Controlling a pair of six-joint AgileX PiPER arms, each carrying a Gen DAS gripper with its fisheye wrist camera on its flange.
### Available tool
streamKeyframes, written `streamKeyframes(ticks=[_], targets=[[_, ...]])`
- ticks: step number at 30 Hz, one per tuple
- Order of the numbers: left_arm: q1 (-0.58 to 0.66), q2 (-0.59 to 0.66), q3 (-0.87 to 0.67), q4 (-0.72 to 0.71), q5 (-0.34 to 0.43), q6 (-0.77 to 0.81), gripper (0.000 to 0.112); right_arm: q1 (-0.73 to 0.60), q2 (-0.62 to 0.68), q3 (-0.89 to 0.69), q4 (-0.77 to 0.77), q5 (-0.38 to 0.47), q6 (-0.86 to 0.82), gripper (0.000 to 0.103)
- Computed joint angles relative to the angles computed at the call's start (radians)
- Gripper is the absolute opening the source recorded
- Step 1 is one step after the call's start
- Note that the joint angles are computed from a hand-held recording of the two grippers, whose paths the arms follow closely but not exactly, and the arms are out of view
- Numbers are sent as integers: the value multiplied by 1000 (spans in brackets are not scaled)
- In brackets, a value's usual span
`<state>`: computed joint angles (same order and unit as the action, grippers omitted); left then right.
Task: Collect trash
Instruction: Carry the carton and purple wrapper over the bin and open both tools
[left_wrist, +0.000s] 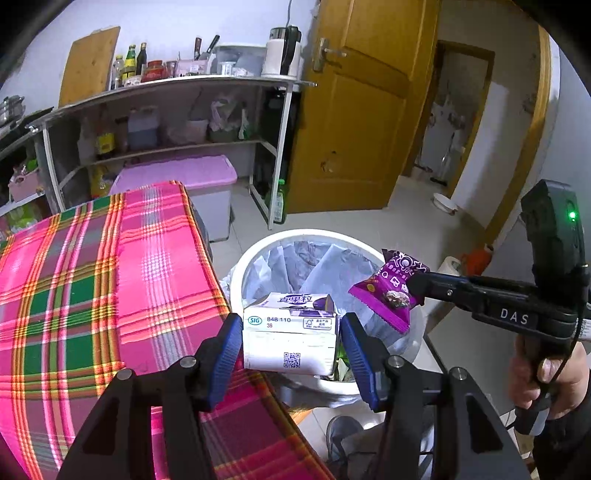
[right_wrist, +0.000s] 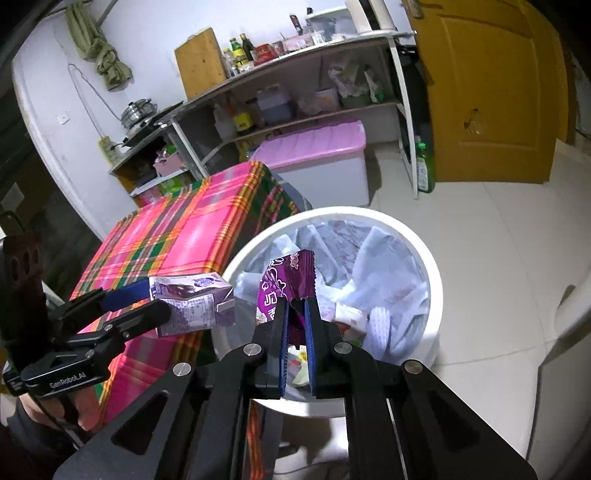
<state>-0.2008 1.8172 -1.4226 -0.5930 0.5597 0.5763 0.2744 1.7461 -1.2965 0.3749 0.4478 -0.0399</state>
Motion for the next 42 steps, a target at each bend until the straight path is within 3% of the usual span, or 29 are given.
streamKeyframes(ticks=[8, 12, 15, 22, 30, 38, 42], targets=[[-23, 91, -88, 56, 36, -59, 56, -28, 50, -22, 43, 35, -33, 9], [-35, 130, -130, 100, 64, -101, 56, -40, 69, -32, 51, 45, -40, 18], [-46, 149, -147, 110, 71, -111, 56, -40, 70, -30, 34, 43, -24, 35], [-42, 142, -131, 73, 53, -82, 56, -40, 41, -4, 29, 33, -15, 36], [-31, 65, -57, 37, 25, -55, 56, -5, -40, 48, -17, 8, 27, 36], [-25, -88, 104, 32, -53, -64, 56, 89, -145, 107, -206, -31, 200, 36], [-19, -171, 183, 46, -88, -84, 56, 139, -192, 142, -312, -48, 309, 42]])
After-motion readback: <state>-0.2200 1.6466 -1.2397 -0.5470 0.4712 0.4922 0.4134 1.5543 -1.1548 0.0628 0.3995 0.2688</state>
